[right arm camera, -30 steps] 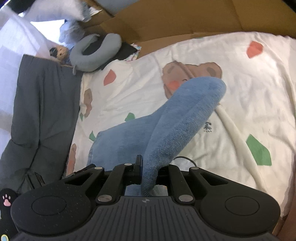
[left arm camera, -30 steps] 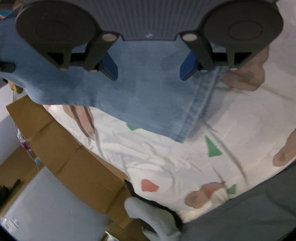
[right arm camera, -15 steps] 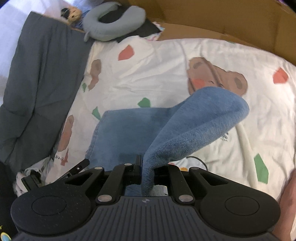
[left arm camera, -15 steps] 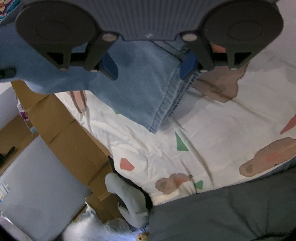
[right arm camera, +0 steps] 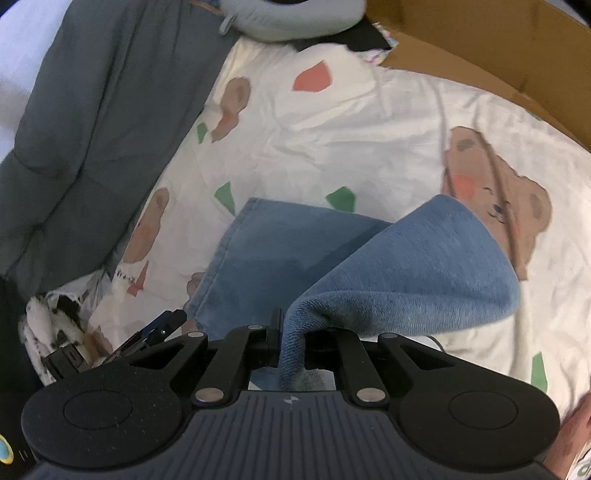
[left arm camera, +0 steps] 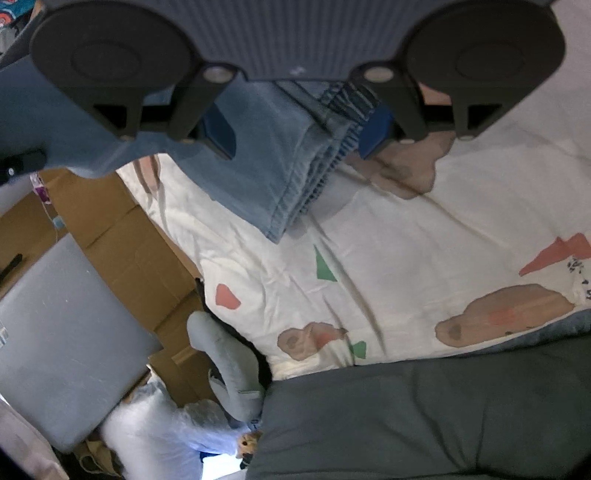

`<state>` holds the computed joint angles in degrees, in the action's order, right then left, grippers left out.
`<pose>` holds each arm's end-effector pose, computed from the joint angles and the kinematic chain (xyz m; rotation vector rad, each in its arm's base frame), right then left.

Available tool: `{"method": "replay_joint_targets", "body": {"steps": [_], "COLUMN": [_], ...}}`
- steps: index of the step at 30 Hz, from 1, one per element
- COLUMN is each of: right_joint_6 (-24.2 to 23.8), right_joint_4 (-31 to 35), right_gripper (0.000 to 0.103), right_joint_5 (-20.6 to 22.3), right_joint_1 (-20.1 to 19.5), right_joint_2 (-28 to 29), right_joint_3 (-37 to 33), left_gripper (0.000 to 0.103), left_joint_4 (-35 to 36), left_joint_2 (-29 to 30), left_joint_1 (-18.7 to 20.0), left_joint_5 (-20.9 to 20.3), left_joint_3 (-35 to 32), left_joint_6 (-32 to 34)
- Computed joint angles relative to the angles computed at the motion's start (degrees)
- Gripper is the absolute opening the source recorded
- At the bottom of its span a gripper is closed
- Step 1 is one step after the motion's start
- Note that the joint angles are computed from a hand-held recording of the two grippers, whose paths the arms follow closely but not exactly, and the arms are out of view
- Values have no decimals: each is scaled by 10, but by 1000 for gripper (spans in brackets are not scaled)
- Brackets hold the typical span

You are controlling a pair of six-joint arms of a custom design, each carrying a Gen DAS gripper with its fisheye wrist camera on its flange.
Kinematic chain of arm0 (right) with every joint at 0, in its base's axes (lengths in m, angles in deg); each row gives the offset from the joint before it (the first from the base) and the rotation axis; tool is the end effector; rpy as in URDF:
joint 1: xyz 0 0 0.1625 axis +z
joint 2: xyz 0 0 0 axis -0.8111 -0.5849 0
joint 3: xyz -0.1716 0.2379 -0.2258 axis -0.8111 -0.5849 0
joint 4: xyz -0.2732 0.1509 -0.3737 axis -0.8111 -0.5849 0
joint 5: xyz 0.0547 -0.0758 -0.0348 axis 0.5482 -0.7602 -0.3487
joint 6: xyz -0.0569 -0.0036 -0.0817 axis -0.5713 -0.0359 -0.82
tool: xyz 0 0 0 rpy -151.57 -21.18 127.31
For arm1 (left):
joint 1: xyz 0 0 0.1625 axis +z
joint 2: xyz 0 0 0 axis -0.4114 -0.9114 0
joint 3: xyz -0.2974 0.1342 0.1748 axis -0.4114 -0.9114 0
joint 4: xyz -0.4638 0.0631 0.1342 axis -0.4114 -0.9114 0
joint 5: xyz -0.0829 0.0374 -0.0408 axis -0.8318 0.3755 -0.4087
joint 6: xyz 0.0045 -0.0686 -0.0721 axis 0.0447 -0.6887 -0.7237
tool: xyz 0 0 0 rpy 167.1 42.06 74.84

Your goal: Fold clothes

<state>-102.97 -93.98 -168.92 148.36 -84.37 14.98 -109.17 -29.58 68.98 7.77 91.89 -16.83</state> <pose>0.1610 -0.7988 0.4768 0.4453 -2.7890 0.0523 -0.3142 -0.5979 0.1144 -0.0800 2.5971 -1.1122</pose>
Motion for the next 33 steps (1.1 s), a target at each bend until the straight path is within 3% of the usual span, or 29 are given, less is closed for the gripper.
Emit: {"method": "replay_joint_targets", "body": {"steps": [12, 24, 27, 33], "right_joint_6": [-14, -12, -5, 27], "right_joint_4": [63, 29, 10, 5], "right_gripper": [9, 10, 14, 34], "right_joint_5": [-42, -92, -92, -75], "right_joint_1": [41, 53, 52, 50], "right_joint_2": [111, 155, 153, 163], "right_joint_3": [-87, -56, -28, -18], "left_gripper": [76, 76, 76, 76], "left_joint_4": [-19, 7, 8, 11], "left_joint_2": [-16, -41, -43, -46], "left_joint_1": [-6, -7, -8, -11], "left_joint_5": [25, 44, 48, 54], "left_joint_3": [25, 52, 54, 59], "left_joint_6": [-20, -59, -61, -72]}}
